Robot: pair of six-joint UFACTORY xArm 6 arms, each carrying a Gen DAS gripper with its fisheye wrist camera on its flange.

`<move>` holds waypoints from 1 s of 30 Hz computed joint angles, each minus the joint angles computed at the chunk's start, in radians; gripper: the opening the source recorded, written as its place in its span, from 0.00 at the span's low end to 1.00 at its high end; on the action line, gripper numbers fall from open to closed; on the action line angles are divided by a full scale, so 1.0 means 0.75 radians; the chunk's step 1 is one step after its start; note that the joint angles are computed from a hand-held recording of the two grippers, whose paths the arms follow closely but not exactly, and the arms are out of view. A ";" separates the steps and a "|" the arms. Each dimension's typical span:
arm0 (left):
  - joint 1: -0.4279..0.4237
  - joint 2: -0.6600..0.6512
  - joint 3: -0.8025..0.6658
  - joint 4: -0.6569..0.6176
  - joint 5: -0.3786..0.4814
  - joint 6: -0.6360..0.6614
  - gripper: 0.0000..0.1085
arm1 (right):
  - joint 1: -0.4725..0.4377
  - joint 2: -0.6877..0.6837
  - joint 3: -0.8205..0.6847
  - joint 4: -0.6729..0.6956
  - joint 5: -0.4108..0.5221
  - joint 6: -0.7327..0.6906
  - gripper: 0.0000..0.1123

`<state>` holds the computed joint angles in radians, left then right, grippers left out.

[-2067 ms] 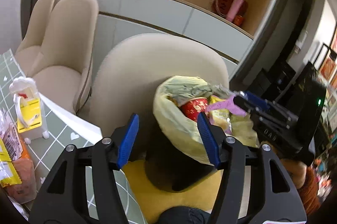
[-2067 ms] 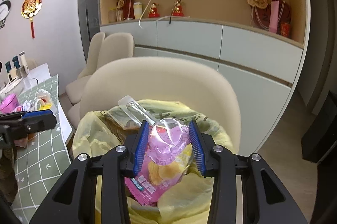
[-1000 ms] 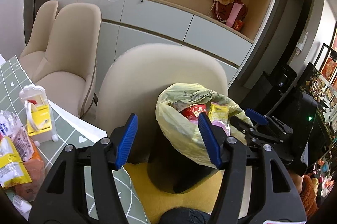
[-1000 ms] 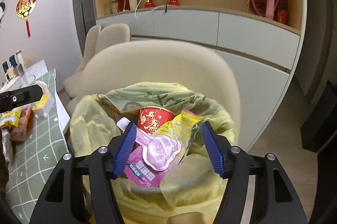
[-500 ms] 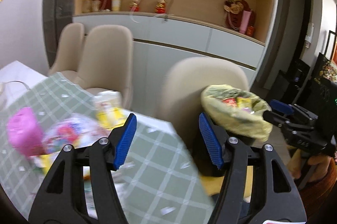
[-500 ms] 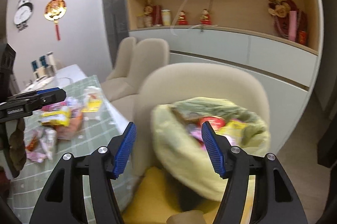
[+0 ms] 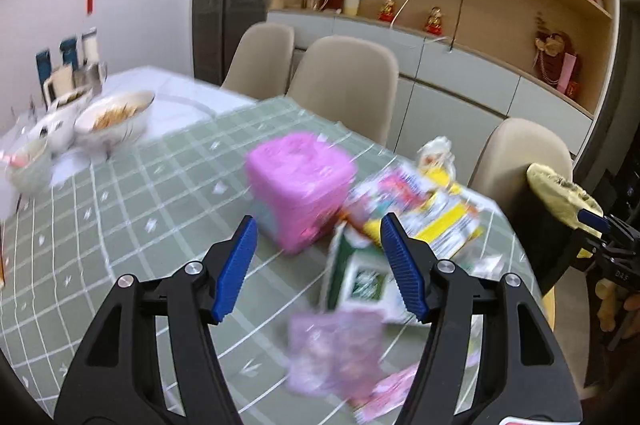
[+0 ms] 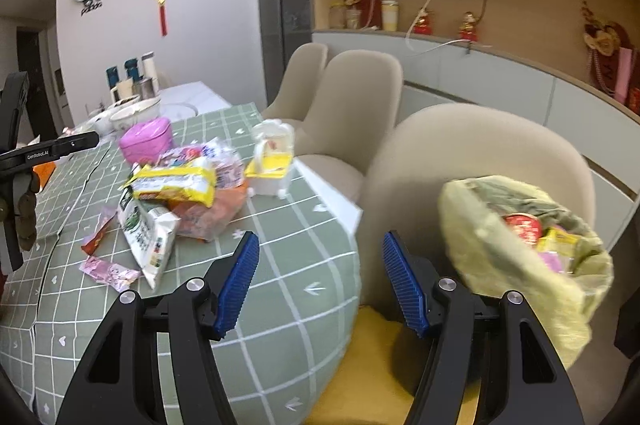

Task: Collect trash
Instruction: 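Move both open grippers back over the cluttered table, then grasp the pink ice-cream wrapper with the right gripper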

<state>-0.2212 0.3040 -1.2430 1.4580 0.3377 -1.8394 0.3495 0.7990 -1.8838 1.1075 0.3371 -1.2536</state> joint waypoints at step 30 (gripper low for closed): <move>0.142 -0.103 0.230 -0.003 -0.272 -0.087 0.56 | 0.249 0.156 -0.192 -0.515 0.579 0.053 0.30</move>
<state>-0.1151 0.2271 -1.0707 1.4556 0.1339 -1.9048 0.5365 0.9158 -2.0282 0.7213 0.7713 -1.2142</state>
